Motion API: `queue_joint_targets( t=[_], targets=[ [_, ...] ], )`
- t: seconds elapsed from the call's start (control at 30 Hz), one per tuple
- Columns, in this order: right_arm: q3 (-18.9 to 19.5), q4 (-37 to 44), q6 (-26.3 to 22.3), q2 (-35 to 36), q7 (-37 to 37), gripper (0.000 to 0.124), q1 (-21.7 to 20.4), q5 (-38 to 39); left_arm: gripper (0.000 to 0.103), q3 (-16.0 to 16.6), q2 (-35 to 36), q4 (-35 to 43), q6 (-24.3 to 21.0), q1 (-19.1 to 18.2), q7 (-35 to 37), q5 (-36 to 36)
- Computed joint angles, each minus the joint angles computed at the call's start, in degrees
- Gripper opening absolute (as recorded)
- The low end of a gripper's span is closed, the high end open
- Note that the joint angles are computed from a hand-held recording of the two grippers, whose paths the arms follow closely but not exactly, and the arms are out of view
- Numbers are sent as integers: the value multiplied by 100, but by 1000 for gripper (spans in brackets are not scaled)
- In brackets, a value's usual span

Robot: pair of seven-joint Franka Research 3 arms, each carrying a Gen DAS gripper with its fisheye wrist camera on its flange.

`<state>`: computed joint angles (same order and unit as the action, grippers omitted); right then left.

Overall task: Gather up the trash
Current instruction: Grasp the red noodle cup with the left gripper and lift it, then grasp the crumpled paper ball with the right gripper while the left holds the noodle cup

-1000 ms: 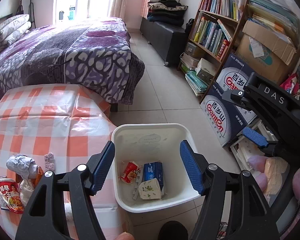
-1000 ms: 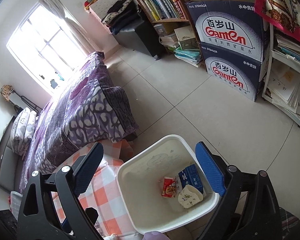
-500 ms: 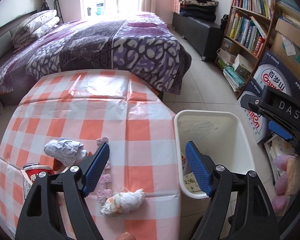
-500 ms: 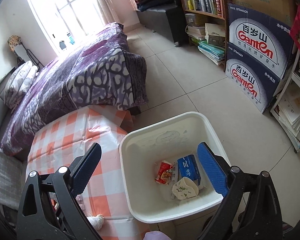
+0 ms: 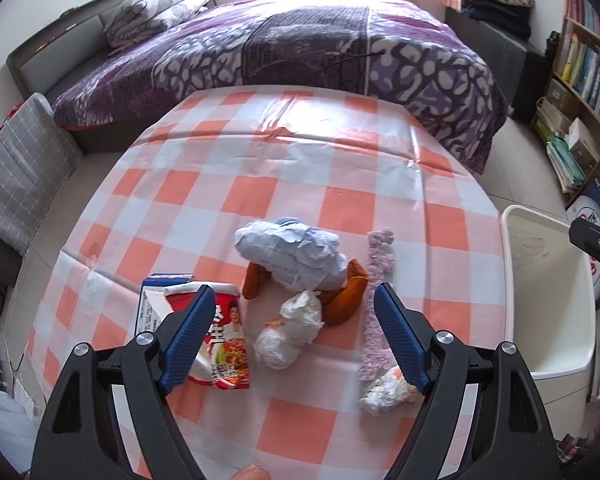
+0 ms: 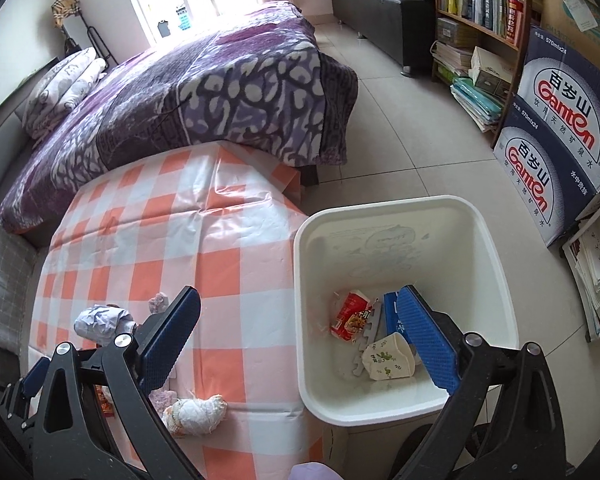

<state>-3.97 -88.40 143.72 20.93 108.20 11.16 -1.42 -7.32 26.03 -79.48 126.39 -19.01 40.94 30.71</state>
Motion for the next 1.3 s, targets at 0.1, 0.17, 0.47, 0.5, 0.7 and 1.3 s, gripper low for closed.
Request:
queue_joint_targets(
  t=[0.1,0.17,0.47,0.5,0.7,1.3],
  targets=[
    [67,116,-117,84,-113,95,46,20,80,20,-157,-249,-137,157,-148,-214],
    [108,182,-190,132,-208,95,80,43,80,-8,-210,-359,-242,283,-179,-416],
    [217,405,-498,333,-586,95,256,117,77,-230,-284,-755,-213,890,221,-1658],
    [240,447,-568,368,-634,95,252,174,75,-246,-270,-779,-199,939,275,-1785],
    [256,682,-906,565,-712,95,328,276,53,-305,-136,-780,-106,1070,697,-2226],
    [571,1406,-580,1236,-2598,95,697,508,46,-111,-1085,-1739,1462,1395,713,-2281]
  ],
)
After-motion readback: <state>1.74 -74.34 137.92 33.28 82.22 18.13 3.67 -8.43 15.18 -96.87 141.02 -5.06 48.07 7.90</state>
